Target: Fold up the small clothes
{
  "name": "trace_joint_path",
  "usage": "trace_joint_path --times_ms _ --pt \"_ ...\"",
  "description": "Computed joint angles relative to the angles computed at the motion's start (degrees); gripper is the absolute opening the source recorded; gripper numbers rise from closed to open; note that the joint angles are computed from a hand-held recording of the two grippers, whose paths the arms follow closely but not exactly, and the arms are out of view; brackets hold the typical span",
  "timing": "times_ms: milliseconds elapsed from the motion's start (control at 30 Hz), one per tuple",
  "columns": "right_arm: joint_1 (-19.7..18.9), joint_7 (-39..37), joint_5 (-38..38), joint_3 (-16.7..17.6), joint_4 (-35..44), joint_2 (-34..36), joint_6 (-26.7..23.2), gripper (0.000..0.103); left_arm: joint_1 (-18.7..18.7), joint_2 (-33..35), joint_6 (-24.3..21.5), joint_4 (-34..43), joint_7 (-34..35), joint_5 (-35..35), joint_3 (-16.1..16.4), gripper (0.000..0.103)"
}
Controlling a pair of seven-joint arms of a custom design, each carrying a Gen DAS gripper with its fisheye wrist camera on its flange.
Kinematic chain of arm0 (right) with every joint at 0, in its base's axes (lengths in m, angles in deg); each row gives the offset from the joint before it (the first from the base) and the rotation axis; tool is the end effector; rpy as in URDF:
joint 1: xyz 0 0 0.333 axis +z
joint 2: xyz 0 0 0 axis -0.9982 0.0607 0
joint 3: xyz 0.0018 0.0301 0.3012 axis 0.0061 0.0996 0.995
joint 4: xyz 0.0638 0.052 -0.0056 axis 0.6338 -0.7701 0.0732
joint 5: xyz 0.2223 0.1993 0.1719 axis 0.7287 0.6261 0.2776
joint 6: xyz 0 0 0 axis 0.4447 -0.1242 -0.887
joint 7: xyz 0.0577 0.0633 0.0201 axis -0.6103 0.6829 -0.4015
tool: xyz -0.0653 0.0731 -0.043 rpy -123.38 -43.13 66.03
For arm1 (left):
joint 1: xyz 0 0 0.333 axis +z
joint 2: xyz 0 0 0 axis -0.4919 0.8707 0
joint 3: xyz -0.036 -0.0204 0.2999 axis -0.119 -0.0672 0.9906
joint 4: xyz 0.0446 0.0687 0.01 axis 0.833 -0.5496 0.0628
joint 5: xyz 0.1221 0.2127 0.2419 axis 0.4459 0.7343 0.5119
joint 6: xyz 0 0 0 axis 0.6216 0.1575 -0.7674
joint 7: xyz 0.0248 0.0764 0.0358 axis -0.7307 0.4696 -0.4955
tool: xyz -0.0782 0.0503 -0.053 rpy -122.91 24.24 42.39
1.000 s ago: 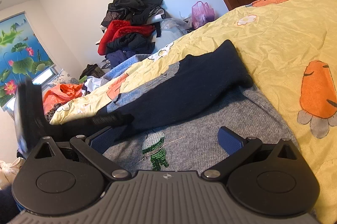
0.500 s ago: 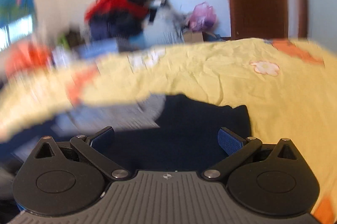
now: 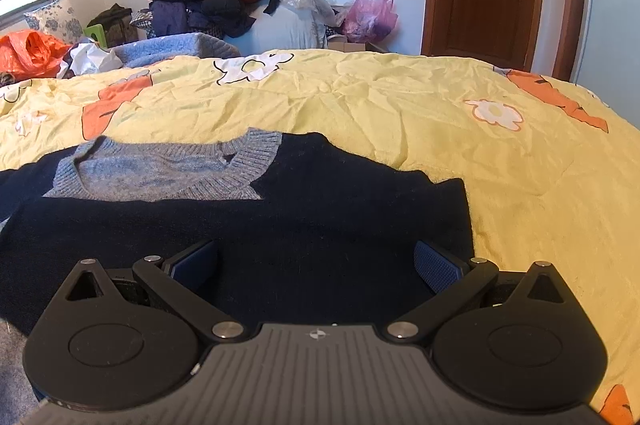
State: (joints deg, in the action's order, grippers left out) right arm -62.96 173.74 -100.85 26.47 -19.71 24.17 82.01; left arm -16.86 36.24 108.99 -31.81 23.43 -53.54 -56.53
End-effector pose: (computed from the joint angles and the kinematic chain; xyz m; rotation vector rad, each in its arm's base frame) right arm 0.6773 0.1138 0.4544 -1.4716 1.9188 -0.8944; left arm 0.6473 -0.1440 0.4845 -1.4987 1.7767 -1.2653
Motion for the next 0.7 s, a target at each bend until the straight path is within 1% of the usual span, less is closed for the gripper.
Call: trace_joint_path --times_ms 33,67,100,133,167,200,233,267,300,367,400,433,467,533,567,600,633,667,700 --pt "0.2 0.0 -0.1 -0.1 0.2 0.1 -0.3 0.103 1.9 -1.4 0.7 -1.1 -1.1 -1.0 0.9 0.092" --pt "0.4 0.2 -0.4 -0.3 0.3 0.2 -0.5 0.103 2.6 -2.4 0.6 -1.2 -3.1 -2.4 3.2 0.092" --pt "0.4 0.3 -0.5 -0.3 0.3 0.2 -0.6 0.103 2.4 -2.9 -0.5 -0.4 -5.1 -5.2 6.3 0.093" --pt "0.4 0.3 -0.5 -0.3 0.4 0.2 -0.6 0.103 1.6 -2.9 -2.3 1.3 -10.2 -5.8 10.6 0.093" --pt "0.4 0.3 -0.6 -0.2 0.4 0.2 -0.6 0.103 1.0 -2.4 -4.7 3.4 -19.3 -2.9 15.0 0.093" --pt "0.3 0.4 -0.6 -0.2 0.4 0.2 -0.6 0.103 1.8 -1.7 -7.3 5.3 -27.5 -1.2 17.4 0.093" --pt "0.3 0.4 -0.7 -0.2 0.4 0.2 -0.6 0.103 3.7 -0.8 -9.0 6.6 -31.8 -3.3 17.8 0.093" --pt "0.3 0.4 -0.7 -0.1 0.4 0.2 -0.6 0.103 6.5 0.2 -9.7 7.2 -32.0 -8.6 16.2 0.093" --pt "0.2 0.4 -0.7 -0.1 0.5 0.3 -0.7 0.103 10.1 1.7 -10.3 8.3 -28.2 -16.1 12.6 0.093" --pt "0.2 0.4 -0.8 -0.1 0.5 0.3 -0.8 0.103 18.5 5.2 -12.4 10.5 -16.4 -30.0 2.6 0.092" --pt "0.2 0.4 -0.8 -0.1 0.4 0.2 -0.8 0.103 21.9 7.1 -11.0 11.4 -10.0 -34.6 -2.4 0.093" --pt "0.2 0.5 -0.9 0.0 0.4 0.2 -0.7 0.103 24.2 8.6 -11.3 12.3 -7.6 -35.2 -5.4 0.093" --pt "0.1 0.4 -0.9 0.0 0.4 0.2 -0.7 0.103 24.7 9.4 -10.9 12.7 -9.2 -32.6 -6.4 0.093" --pt "0.1 0.5 -0.9 0.0 0.4 0.2 -0.7 0.103 22.7 10.2 -11.1 14.7 -10.0 -33.3 -4.1 0.093" --pt "0.1 0.5 -0.9 0.0 0.4 0.2 -0.7 0.103 21.3 10.3 -11.5 15.6 -10.5 -33.2 -2.5 0.092" --pt "0.1 0.4 -0.9 0.1 0.4 0.2 -0.7 0.103 18.5 10.5 -13.0 17.8 -10.3 -33.9 1.2 0.092" --pt "0.0 0.4 -0.9 0.1 0.4 0.2 -0.7 0.103 15.0 10.5 -15.1 19.7 -13.7 -30.8 6.2 0.086" --pt "0.1 0.5 -0.9 0.1 0.4 0.2 -0.7 0.103 11.7 10.9 -17.8 21.5 -18.8 -25.3 11.2 0.053" --pt "0.0 0.4 -0.9 0.1 0.4 0.2 -0.7 0.103 8.1 11.9 -23.7 25.3 -23.0 -20.0 16.2 0.018"
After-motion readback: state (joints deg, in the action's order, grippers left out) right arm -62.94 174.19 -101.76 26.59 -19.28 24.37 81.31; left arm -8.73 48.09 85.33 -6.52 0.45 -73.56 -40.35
